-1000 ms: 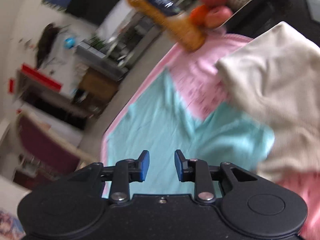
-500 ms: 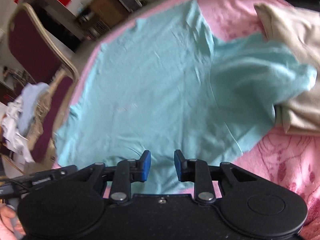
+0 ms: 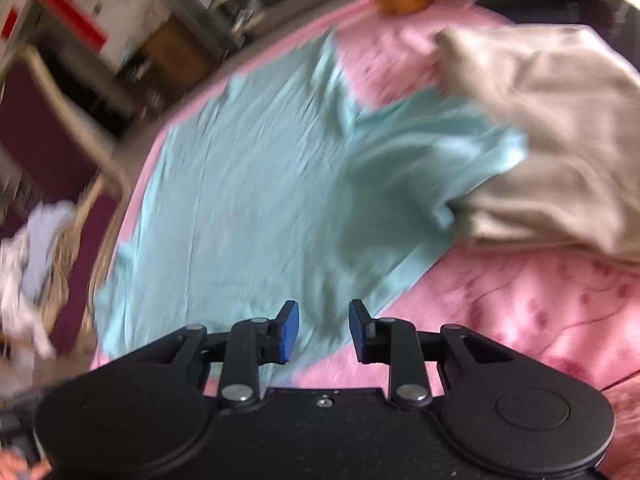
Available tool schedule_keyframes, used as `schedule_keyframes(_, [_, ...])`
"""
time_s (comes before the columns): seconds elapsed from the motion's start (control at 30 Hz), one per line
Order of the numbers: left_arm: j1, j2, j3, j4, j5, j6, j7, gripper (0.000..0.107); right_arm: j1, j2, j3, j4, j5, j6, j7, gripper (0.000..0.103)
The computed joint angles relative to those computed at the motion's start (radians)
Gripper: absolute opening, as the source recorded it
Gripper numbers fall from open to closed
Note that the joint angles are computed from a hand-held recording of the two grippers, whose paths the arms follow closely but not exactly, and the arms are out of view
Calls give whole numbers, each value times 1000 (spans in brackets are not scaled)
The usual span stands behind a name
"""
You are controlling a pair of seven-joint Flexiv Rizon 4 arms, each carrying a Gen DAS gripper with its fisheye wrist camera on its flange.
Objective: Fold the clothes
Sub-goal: 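Move the right gripper to the shirt sleeve and grasp it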
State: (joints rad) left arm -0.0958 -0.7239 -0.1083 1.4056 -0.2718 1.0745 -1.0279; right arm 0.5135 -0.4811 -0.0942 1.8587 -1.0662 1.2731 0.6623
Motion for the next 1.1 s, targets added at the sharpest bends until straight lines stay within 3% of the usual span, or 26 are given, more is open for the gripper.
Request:
schedule_keyframes(0.17, [-54, -60, 32, -118, 55, -21, -38, 30, 1, -7, -15, -13, -39, -75, 108, 22])
schedule_keyframes(0.37, [-80, -121, 8, -174, 72, -46, -31, 33, -17, -78, 2, -101, -12, -82, -46, 22])
schedule_keyframes(0.5, [-67, -125, -12, -138, 68, 10, 19, 35, -18, -108, 12, -124, 55, -70, -164, 21])
schedule_keyframes(0.63, [-62, -120, -13, -126, 52, 16, 28, 38, 1, -105, 31, -128, 151, -138, -288, 3])
schedule_keyframes(0.77, [-63, -110, -8, -109, 53, 29, 34, 38, 15, -57, 51, -73, 221, -152, -307, 3])
schedule_keyframes(0.97, [-60, -80, -15, -60, 58, 68, 54, 36, 48, 5, 34, 11, 210, -128, -217, 10])
schedule_keyframes(1.1, [-18, -49, -93, 9, 9, 123, 141, 38, 102, 94, -104, 100, -133, -117, 173, 22])
